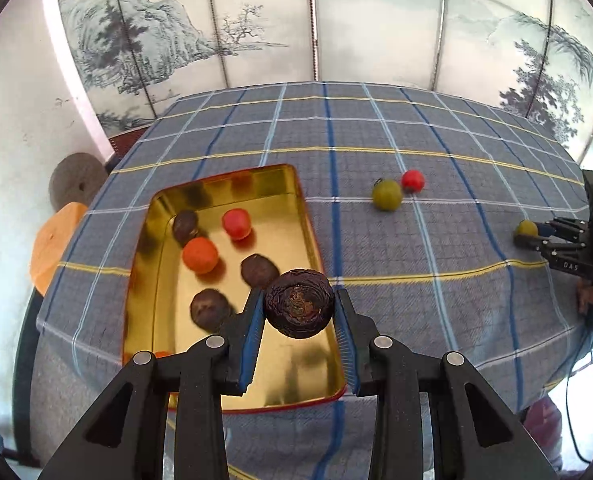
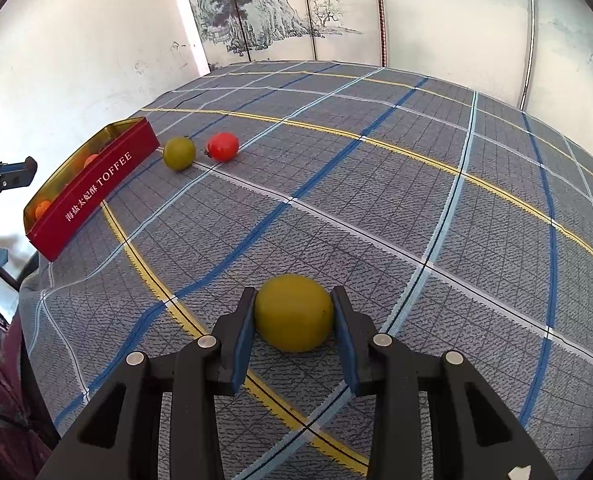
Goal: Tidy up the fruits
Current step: 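Carry the brown fruit over the tray and open the left gripper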
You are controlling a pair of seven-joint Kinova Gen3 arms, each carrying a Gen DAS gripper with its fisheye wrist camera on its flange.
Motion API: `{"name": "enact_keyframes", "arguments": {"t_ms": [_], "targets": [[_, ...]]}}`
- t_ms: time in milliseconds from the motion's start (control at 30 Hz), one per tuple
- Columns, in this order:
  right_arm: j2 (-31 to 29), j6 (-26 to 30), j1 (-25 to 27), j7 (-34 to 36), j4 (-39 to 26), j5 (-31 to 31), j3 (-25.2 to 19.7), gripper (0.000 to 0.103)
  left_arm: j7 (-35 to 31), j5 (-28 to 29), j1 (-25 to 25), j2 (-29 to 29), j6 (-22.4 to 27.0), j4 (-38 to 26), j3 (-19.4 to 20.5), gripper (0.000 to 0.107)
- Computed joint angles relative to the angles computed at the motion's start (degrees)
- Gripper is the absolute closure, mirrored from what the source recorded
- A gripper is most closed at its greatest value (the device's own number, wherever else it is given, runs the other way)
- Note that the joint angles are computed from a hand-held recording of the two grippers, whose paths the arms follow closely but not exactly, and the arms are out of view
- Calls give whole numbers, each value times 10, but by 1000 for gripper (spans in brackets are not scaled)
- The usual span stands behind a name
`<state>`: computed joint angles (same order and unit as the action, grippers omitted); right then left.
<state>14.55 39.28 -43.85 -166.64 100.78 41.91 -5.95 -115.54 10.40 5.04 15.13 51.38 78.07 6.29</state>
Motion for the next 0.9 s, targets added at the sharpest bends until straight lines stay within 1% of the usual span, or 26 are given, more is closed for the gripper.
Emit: {"name": "enact_keyframes", "arguments": {"t_ms": [233,333,400,733,900], "targets": [[6,16,-6,2,-8,4,-1,70,18,-27,8,-11,-51,47,-10,72],[7,22,-7,4,-10,4,-1,70,38,-44,12,-13,-73,65,-15,72],[8,25,-8,4,-12,4,-1,70,38,-36,4,-10,-75,69,-13,72],[11,37,-12,9,-18,6,-2,68,47,-38,-6,-5,-92,83,-13,72],[13,38,-12,12,-19,5,-2,68,47,-33,-10,0,-91,81,-10,72]]}}
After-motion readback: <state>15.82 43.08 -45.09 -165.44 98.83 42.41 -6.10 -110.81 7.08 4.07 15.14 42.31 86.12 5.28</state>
